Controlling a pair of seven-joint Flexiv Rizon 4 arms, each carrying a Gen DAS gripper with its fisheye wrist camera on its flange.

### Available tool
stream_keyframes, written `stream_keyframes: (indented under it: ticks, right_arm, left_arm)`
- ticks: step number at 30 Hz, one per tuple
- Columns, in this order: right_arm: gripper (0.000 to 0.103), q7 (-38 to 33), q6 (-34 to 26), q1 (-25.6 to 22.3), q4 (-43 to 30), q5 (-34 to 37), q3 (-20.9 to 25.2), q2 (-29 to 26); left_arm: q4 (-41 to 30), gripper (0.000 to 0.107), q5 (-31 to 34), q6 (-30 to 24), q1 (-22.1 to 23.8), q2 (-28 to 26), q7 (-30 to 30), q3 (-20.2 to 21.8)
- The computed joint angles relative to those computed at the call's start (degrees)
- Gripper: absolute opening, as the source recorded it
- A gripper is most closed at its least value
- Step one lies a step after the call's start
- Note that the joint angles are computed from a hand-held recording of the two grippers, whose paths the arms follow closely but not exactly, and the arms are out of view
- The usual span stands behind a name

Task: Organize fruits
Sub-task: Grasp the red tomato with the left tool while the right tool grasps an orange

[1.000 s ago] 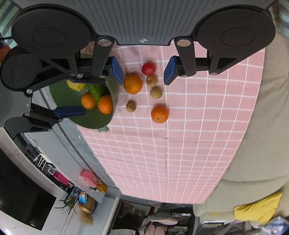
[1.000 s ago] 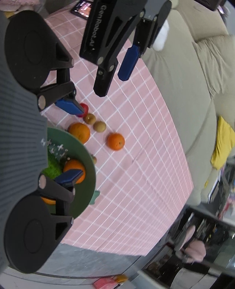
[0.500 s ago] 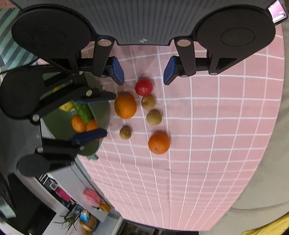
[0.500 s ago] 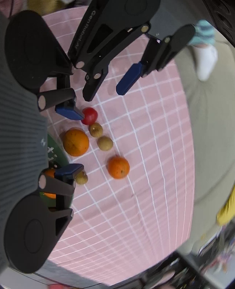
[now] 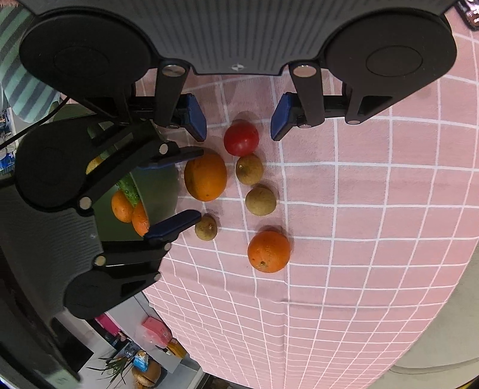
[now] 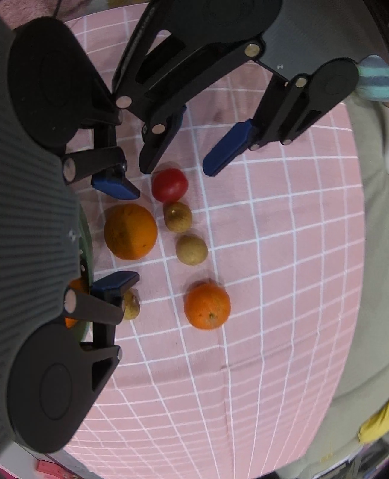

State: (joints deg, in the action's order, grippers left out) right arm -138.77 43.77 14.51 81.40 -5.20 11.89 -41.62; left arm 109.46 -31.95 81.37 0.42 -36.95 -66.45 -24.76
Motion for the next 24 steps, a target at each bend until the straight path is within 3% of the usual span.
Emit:
stream_keyframes:
  ticks: [8, 12, 19, 24]
  right_arm:
    - [0.050, -1.4, -4.8, 1.0, -3.5, -1.4, -0.7, -2.8]
    - [0.044, -1.7, -5.8, 0.9, -4.2, -0.8, -0.5, -3.2]
    - [0.043, -1.0, -3.7, 1.1, -2.8, -1.0, -0.9, -2.9]
    - [0.042, 0.3, -1.0, 1.3, -0.5, -1.6, -1.1, -1.7]
  left_arm:
    - [-1.6, 0.047, 1.6, 0.0, -0.9, -1.8, 0.5, 0.7]
    - [-2.3, 0.043, 2.5, -0.1, -1.7, -2.3, -0.2, 1.7]
    - [-2.8, 0.032, 3.2, 0.1, -2.6, -2.3, -2.7, 2.8]
    - [-2.4, 0.031, 3.3, -0.1, -2.8, -1.8, -4.5, 3.1]
